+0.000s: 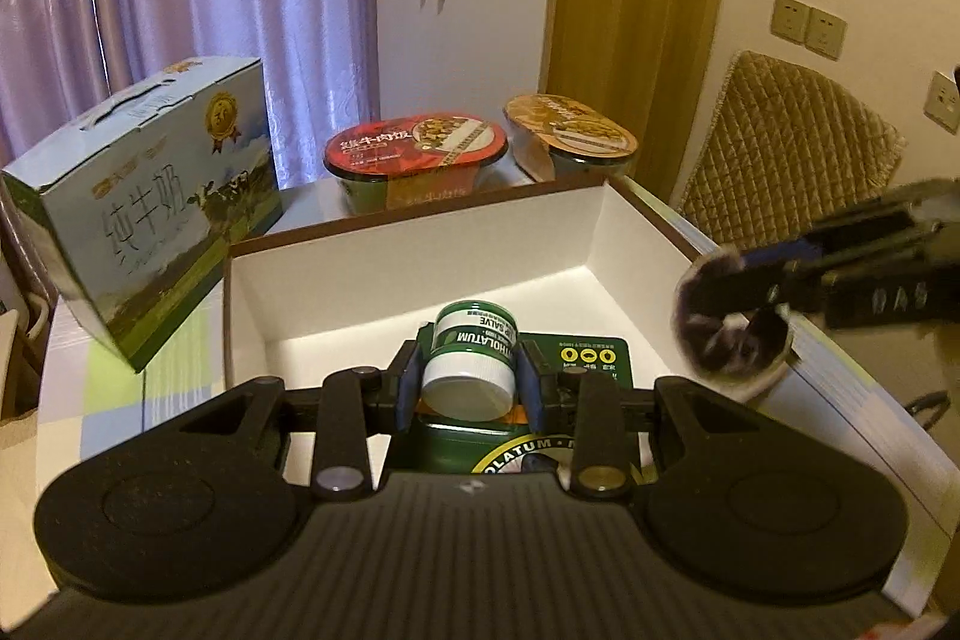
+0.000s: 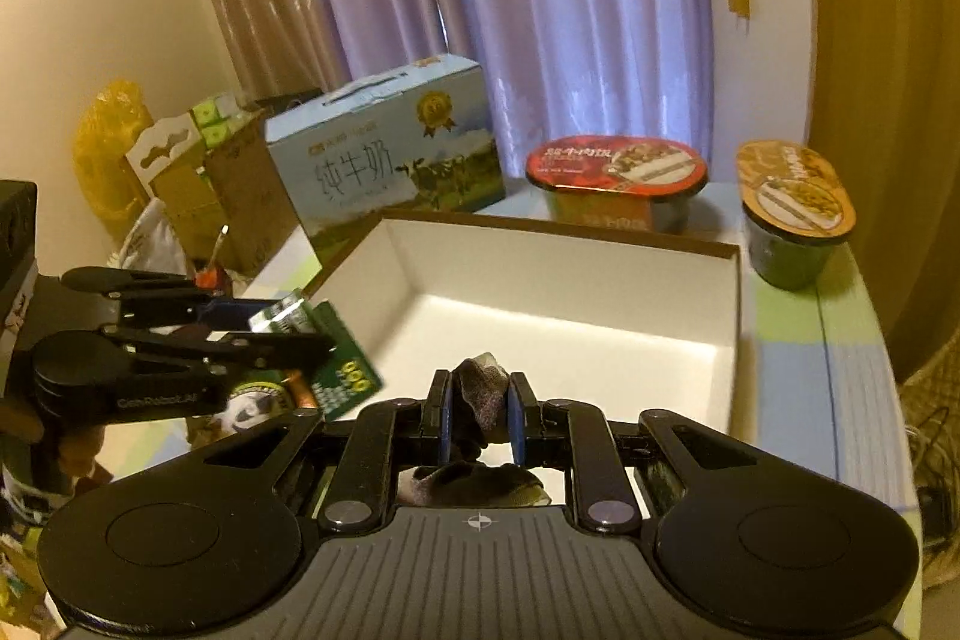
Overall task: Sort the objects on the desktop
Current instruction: 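Lower the pouch and scrunchie into the cardboard box and open both grippers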
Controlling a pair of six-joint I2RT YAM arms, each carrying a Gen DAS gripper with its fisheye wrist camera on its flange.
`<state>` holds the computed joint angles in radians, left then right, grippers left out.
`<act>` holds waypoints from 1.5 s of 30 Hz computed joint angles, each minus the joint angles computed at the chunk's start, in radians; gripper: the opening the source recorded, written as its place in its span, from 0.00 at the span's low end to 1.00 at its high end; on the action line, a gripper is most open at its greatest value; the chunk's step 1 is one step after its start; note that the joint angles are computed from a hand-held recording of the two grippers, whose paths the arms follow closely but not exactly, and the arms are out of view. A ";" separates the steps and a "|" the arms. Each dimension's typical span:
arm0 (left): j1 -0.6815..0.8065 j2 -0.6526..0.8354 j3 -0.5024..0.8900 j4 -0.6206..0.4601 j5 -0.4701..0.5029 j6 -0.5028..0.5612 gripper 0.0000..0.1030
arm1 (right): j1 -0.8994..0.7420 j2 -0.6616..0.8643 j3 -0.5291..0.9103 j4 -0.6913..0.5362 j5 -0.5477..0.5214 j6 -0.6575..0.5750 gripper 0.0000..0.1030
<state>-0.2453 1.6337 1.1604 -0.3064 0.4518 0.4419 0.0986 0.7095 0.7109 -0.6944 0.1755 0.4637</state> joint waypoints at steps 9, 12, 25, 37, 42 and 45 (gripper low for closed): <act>-0.094 0.233 0.177 0.023 -0.175 -0.096 0.28 | -0.219 0.198 -0.042 0.126 -0.177 -0.051 0.15; -0.114 0.300 0.227 -0.007 -0.223 -0.100 0.28 | -0.248 0.263 -0.046 0.152 -0.200 -0.071 0.15; -0.145 0.475 0.433 -0.220 -0.319 -0.151 0.28 | -0.280 0.365 -0.079 0.200 -0.253 -0.089 0.15; -0.142 0.447 0.418 -0.205 -0.334 -0.159 0.45 | -0.265 0.374 -0.066 0.195 -0.242 -0.077 0.15; -0.132 0.425 0.405 -0.200 -0.336 -0.164 0.50 | -0.256 0.374 -0.063 0.202 -0.235 -0.071 0.18; -0.130 0.404 0.382 -0.186 -0.352 -0.167 0.63 | -0.239 0.365 -0.062 0.202 -0.213 -0.070 0.60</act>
